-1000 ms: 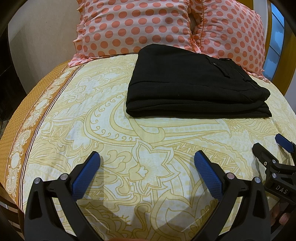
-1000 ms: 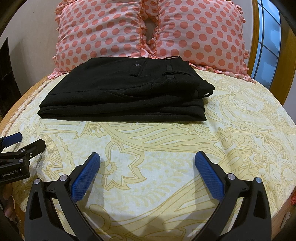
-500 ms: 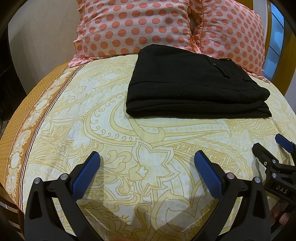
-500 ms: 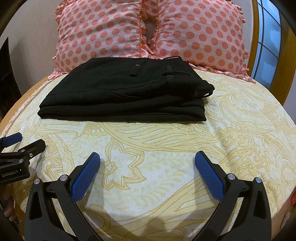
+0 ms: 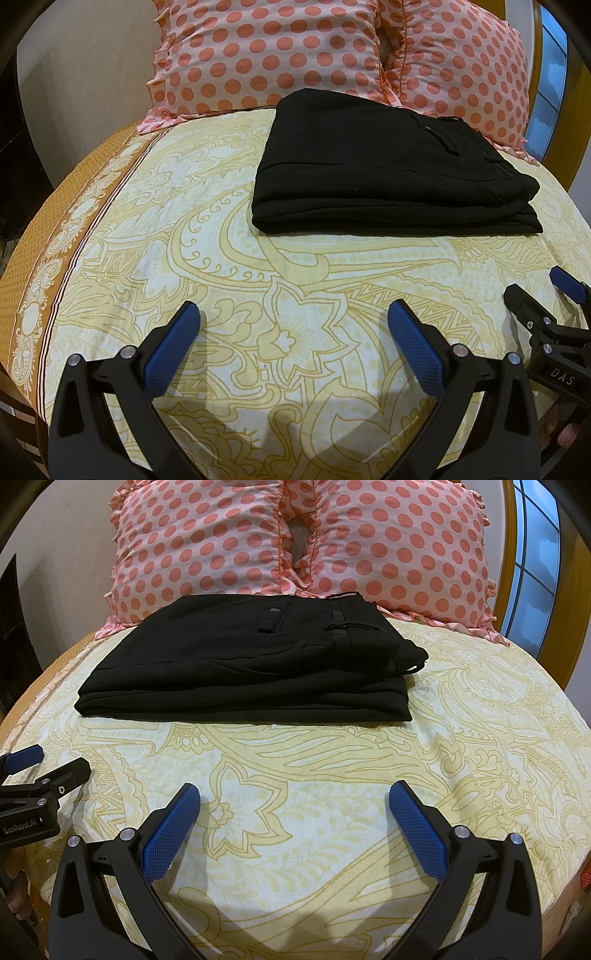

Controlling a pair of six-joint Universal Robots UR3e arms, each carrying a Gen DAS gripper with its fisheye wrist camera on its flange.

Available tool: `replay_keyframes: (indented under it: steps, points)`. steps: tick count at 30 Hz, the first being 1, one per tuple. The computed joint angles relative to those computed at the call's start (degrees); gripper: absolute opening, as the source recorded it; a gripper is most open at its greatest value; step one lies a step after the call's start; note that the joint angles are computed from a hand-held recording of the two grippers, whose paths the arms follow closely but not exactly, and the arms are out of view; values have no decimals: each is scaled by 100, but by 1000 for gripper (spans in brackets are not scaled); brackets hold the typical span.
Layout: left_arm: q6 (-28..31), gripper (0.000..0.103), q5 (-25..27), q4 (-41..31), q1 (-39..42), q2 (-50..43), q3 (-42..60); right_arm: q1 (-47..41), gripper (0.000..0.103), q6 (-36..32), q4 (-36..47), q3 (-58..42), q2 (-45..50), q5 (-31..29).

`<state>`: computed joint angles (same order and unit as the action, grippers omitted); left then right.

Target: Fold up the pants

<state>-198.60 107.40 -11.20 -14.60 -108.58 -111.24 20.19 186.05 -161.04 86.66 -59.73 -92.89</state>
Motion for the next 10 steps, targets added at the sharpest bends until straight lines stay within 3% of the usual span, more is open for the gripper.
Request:
replay_keyframes:
  steps: [10]
  points:
    - [58,101,-15,149,-6,-18,-69,15,102,19,-31,12,11,-19]
